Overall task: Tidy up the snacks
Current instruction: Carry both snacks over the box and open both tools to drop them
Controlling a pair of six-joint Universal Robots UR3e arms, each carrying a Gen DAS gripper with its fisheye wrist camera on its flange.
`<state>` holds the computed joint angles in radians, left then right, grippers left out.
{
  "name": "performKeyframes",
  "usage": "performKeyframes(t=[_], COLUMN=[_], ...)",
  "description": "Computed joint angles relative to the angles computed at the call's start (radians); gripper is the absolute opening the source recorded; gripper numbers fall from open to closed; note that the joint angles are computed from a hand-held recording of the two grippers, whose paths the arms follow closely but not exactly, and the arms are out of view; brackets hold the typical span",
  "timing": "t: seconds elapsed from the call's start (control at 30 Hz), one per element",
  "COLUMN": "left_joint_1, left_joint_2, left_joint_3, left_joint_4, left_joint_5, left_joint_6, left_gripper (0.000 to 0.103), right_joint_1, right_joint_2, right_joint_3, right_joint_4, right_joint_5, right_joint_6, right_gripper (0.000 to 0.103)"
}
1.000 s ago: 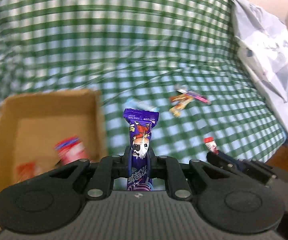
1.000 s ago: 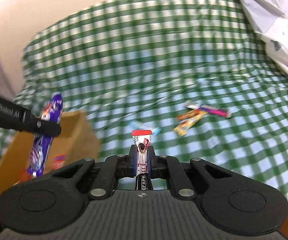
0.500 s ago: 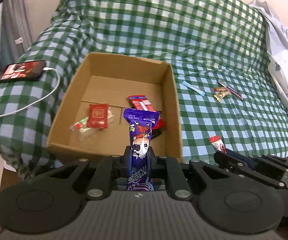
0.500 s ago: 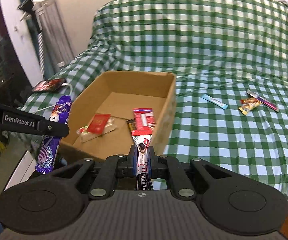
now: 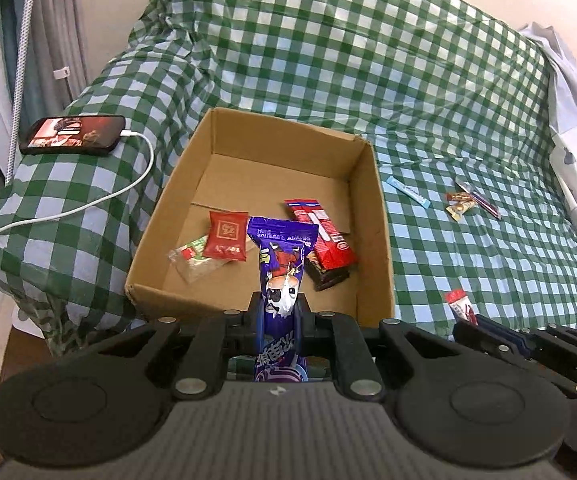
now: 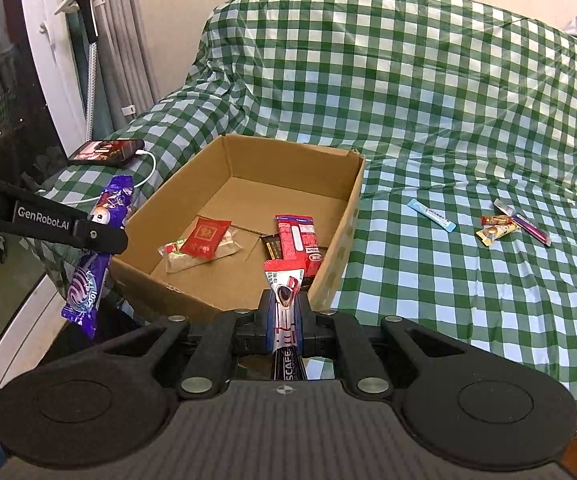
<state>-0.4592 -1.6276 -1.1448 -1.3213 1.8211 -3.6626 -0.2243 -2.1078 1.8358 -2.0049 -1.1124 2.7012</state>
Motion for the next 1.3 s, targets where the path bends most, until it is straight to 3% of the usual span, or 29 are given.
performKeyframes(t=[0.63,1.3], left_joint_1=[0.12,0.219], left_joint_2=[-0.072,-0.357], left_joint_3=[0.062,0.332], left_joint_4=[-0.021,-0.054], left_joint_5=[-0.032,-0.111], left_joint_6=[0.068,0.146], left_gripper=[0.015,0.015], right_joint_1=[0.202,0.298], right_joint_2=[0.282,0.68], right_joint_3=[-0.154,-0.457], right_joint_4=[-0.175,-0.224], right_joint_5=[-0.133,-0.171], right_joint_6=[0.125,0.176], right_gripper=[0.01,0.01])
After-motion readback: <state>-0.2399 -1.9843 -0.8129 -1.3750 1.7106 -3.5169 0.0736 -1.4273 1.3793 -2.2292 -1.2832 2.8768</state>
